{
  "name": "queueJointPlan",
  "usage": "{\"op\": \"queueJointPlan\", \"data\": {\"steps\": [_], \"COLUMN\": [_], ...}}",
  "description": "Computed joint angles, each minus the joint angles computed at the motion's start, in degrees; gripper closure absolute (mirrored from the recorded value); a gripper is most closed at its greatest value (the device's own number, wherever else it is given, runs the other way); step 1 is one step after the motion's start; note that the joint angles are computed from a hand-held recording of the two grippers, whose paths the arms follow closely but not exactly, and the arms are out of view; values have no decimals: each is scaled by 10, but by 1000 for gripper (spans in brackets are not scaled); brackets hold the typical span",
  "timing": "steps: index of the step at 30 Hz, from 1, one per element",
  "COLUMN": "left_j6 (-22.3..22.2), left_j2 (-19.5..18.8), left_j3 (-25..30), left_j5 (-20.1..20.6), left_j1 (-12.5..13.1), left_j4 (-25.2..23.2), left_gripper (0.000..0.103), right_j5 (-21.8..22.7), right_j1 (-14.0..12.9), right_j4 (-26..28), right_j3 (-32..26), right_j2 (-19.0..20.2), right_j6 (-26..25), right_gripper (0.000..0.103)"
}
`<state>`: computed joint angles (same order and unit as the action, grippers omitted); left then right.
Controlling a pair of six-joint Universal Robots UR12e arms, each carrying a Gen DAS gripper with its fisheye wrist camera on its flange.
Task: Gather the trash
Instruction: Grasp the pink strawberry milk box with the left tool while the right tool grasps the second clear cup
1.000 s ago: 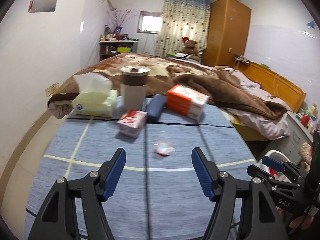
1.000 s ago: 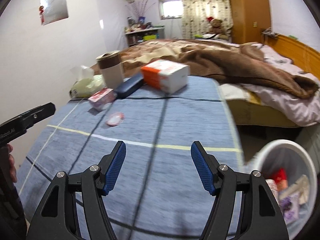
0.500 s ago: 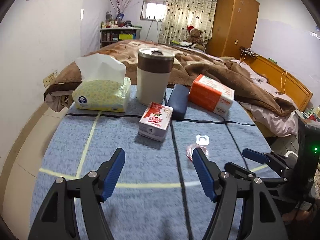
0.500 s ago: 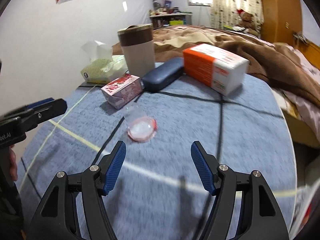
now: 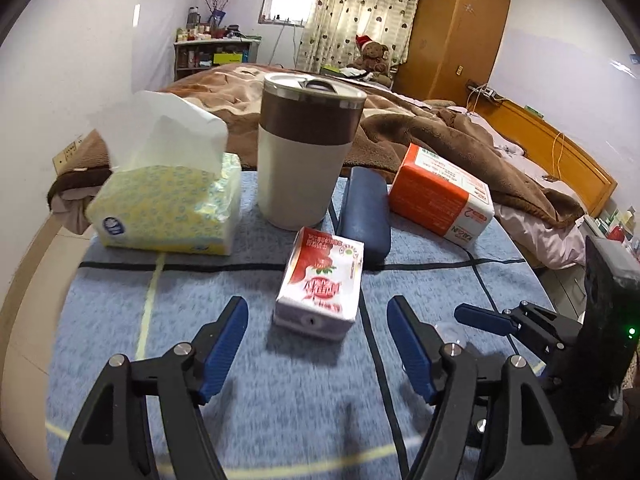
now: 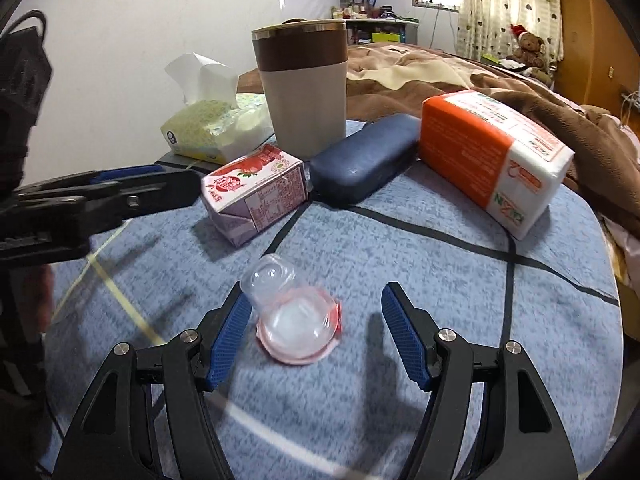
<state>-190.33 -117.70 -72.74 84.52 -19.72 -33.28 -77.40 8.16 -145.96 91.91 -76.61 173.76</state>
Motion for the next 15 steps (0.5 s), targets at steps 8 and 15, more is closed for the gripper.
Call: {"op": "queueJointPlan", "data": {"steps": [8, 15], "left_j6": [14, 28], "left_j2": [-24, -40], "left_j3": [34, 53], "left_j5": [-15, 7], "left_j1": [2, -4], "left_j4": [-24, -53], "left_gripper": [28, 28], "right_j5": [9, -12], "right_j1": [-9, -11], "right_j4": [17, 19], "right_j3": [-6, -13], "right_j2": [4, 9], "right_j6": [3, 18], "right_gripper": [61, 68]}}
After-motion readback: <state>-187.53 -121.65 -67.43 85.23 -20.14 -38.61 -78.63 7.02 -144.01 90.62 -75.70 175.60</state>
